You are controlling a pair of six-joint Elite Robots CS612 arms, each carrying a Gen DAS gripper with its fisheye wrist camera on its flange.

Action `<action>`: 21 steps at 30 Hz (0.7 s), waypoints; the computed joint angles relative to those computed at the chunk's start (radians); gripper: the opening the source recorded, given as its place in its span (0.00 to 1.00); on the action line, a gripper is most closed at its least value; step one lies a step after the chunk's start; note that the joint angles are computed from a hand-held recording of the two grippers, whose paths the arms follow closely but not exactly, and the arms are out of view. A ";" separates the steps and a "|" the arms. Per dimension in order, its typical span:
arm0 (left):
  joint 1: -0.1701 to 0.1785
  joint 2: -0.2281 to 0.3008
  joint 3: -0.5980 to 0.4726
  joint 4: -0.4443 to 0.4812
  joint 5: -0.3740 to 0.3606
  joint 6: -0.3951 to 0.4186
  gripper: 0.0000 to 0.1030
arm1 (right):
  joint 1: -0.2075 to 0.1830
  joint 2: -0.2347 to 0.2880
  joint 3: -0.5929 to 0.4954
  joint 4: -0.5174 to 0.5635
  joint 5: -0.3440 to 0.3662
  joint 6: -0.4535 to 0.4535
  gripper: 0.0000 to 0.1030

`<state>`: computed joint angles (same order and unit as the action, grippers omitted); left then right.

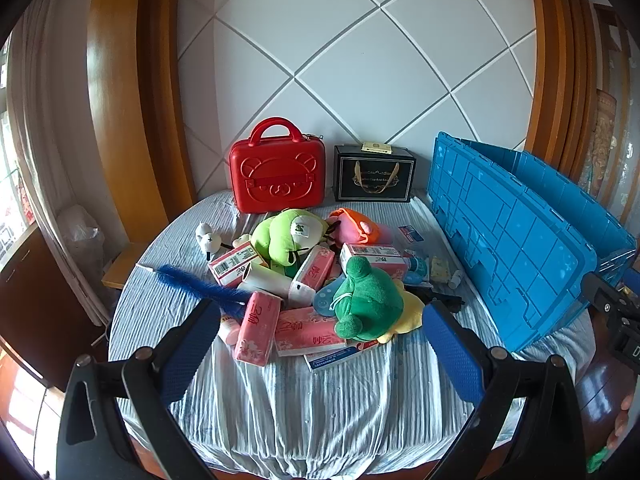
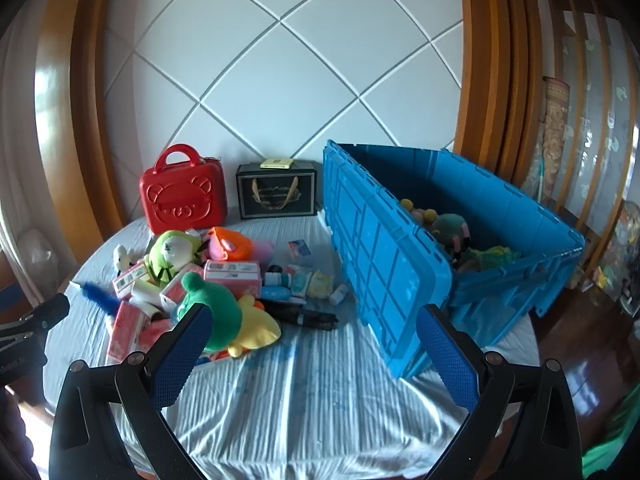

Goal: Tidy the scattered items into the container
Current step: 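Move both tools toward the pile of items on the table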

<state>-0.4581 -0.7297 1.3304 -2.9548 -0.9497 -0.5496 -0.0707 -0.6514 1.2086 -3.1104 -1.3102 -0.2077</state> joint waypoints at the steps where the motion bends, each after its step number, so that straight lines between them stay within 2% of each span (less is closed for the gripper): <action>1: 0.002 -0.001 0.002 -0.001 -0.003 -0.001 0.99 | 0.001 0.000 0.000 0.000 -0.001 -0.001 1.00; 13: 0.027 -0.014 0.038 -0.022 -0.038 -0.021 0.99 | 0.016 0.001 0.002 0.018 -0.029 -0.009 1.00; 18: 0.047 -0.028 0.079 -0.018 -0.036 -0.048 0.99 | 0.029 0.003 0.006 0.034 -0.027 -0.009 1.00; 21: 0.070 -0.033 0.107 -0.024 -0.071 -0.052 0.99 | 0.042 0.009 0.003 0.054 -0.019 -0.020 1.00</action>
<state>-0.3878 -0.7626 1.4378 -2.9788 -1.0207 -0.6019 -0.0286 -0.6420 1.2111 -3.0560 -1.3294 -0.2277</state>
